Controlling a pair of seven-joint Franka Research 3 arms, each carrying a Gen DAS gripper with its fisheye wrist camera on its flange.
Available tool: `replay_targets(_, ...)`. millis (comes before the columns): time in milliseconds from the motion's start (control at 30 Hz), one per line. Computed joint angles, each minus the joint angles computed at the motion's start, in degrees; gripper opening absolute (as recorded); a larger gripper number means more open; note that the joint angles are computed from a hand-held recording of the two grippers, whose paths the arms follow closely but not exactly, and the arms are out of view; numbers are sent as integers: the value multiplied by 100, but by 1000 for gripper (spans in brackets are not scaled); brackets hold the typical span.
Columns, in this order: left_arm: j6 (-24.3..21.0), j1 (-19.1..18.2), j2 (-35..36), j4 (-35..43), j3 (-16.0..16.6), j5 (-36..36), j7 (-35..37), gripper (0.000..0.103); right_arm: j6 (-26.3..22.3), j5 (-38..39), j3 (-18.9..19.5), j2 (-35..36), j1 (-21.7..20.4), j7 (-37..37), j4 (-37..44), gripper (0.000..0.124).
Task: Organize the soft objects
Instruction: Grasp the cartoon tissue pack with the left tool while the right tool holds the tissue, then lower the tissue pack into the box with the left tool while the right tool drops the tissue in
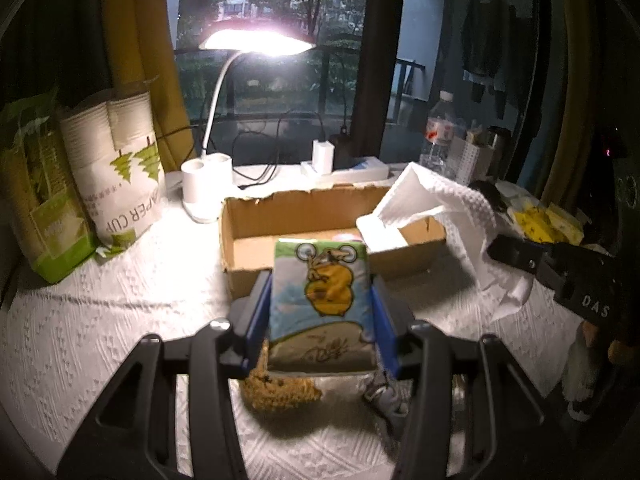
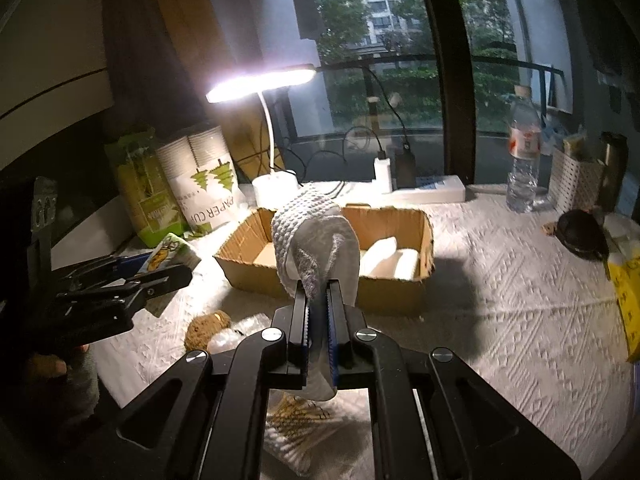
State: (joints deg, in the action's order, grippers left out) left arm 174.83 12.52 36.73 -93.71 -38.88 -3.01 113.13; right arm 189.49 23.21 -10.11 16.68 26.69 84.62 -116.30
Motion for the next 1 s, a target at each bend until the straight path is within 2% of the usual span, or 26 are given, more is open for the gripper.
replay_targets(267,-56,-305,164,445,240,71,-116,48,26,-260,1060,200,-1037,-172,385,8)
replay_targets(533,-174,-695,367,979,599,139,-309,48,12,-434,1774,403,-1757,-296,661,8)
replay_targets(667,-255,-840,502,1247,725,168,-346,48,2,-456,1938,485,-1935,-313,753,8)
replay_targets(1000,-417,-1005,841,1778,802,86,-247,48,-225,-447,1852,721,-1859,-387,1173,8)
